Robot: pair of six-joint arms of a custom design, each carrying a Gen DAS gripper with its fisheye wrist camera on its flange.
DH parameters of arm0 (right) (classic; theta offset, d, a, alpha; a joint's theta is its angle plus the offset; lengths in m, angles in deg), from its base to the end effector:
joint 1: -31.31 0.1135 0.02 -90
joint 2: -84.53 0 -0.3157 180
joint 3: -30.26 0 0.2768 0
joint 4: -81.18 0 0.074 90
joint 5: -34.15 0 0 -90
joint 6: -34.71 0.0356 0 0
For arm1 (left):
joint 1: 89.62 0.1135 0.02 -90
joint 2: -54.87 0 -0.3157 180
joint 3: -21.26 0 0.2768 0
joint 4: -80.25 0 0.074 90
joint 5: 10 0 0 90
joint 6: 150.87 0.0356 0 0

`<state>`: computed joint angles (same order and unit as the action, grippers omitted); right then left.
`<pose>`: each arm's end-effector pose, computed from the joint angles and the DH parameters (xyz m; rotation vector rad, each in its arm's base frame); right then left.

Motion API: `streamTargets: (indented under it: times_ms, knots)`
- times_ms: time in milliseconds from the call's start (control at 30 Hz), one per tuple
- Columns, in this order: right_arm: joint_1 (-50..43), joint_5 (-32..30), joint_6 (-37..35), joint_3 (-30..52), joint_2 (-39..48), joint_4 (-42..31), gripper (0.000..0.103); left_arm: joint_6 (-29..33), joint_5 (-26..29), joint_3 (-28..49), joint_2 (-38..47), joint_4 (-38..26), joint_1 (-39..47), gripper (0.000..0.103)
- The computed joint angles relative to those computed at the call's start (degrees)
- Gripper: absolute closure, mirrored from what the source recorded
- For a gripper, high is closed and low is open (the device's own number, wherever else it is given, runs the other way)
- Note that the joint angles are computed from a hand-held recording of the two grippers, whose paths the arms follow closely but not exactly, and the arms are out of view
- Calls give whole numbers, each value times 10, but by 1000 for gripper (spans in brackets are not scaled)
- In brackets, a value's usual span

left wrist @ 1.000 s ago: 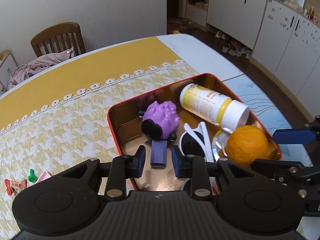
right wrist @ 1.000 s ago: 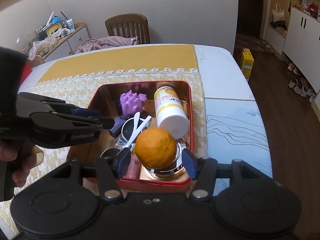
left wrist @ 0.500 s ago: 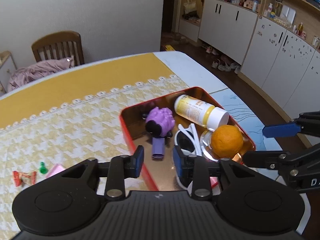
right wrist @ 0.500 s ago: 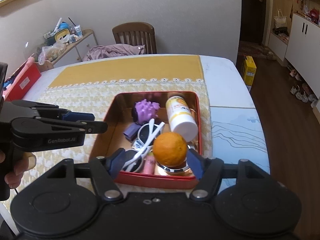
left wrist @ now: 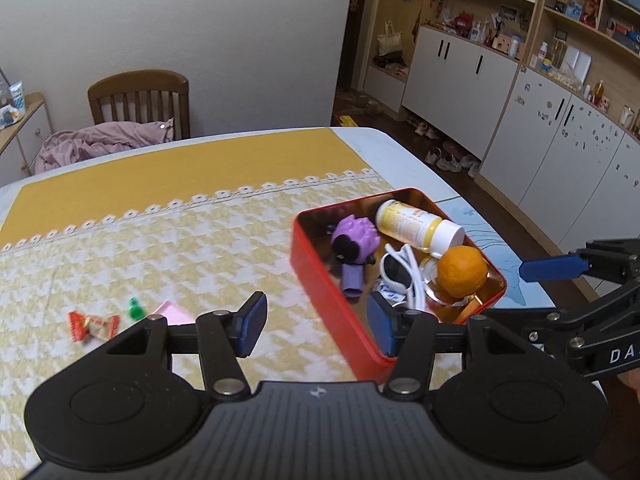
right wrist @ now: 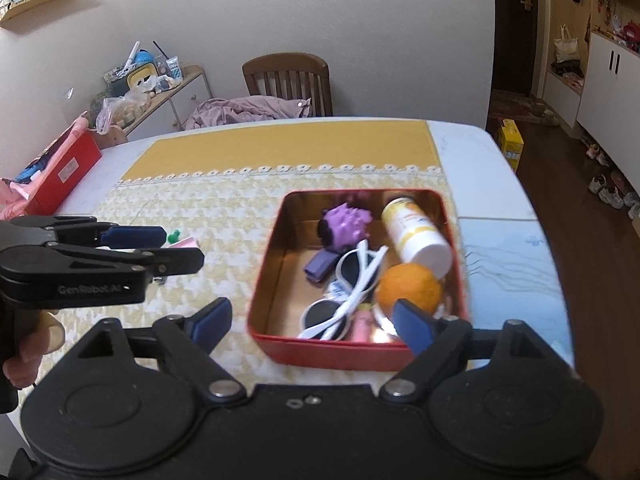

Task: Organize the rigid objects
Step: 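Lift both open tools away from the red box toward the remaining items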

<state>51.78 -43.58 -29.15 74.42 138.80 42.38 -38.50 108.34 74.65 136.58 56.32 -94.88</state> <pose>0.1709 0.0557 0.2392 0.2153 2.3923 0.1189 0.2799 -0.0427 0.2113 0.7686 2.2645 -0.4737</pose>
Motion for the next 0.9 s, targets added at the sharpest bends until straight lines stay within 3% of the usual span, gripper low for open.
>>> streamTargets:
  times_ms: [100,233,367,633,900]
  knots:
    - [49,29,40,6,23,11,8,26,20,-2,-1,-4,43,35]
    - [111,63,86,17,61,32,7,54,40,7,8,-7,103,33]
    - [157,85,119,31,101,59,5,86,72,31,32,-22,165,22]
    - [211,115,151,79,196,109,0,155,107,77,96,-27,243,18]
    - [212,114,126,150,319,121,0,178,92,130,188,-3,270,18]
